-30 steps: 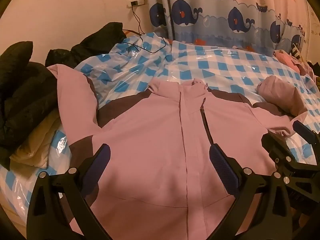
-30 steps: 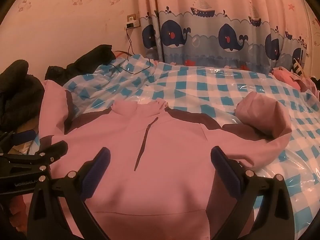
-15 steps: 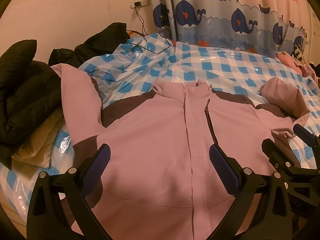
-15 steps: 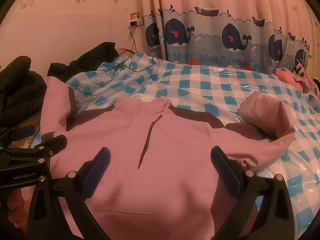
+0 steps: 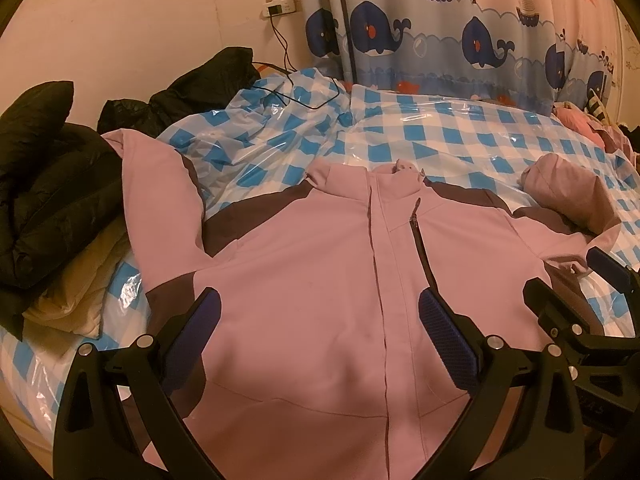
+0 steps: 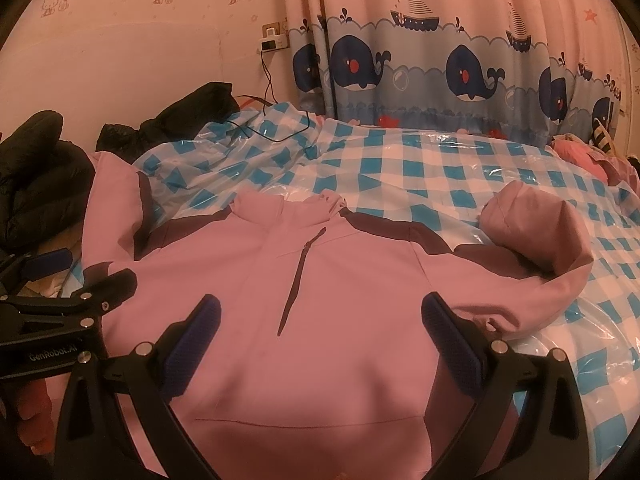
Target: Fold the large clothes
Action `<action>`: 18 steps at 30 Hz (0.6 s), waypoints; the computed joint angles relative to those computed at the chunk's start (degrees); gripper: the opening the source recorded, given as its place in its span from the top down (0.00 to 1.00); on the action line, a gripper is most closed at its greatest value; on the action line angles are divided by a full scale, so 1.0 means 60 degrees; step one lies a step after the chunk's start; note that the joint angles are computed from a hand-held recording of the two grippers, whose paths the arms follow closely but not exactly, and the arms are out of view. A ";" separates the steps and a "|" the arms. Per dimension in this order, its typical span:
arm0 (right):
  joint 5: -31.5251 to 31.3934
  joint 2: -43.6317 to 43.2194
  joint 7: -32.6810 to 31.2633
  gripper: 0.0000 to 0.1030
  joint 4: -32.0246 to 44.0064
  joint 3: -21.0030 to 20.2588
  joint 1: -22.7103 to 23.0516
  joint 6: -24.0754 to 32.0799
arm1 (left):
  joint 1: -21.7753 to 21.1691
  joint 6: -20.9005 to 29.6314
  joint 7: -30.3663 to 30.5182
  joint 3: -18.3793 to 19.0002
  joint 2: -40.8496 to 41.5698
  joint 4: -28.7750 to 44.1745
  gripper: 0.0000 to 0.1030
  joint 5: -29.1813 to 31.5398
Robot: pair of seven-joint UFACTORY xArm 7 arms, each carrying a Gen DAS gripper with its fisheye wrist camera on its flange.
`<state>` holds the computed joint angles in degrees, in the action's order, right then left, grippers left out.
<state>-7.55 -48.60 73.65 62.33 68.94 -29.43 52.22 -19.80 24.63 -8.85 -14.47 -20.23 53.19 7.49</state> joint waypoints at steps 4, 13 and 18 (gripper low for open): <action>0.0017 -0.0011 -0.0004 0.06 0.0011 0.0024 -0.0016 0.0004 | 0.0044 -0.0112 0.0052 0.0048 0.0100 0.0038 0.08 0.0014; 0.0045 0.0000 -0.0001 0.06 -0.0020 -0.0015 0.0019 -0.0028 | 0.0030 -0.0152 0.0018 0.0087 0.0236 0.0120 0.08 -0.0115; 0.0077 0.0015 0.0064 0.06 -0.0057 0.0048 0.0020 -0.0105 | 0.0030 -0.0180 0.0011 0.0087 0.0266 0.0106 0.08 -0.0056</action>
<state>-7.08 -48.51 74.04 61.99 69.23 -29.31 51.59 -19.62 23.55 -8.78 -13.95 -18.63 53.83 7.16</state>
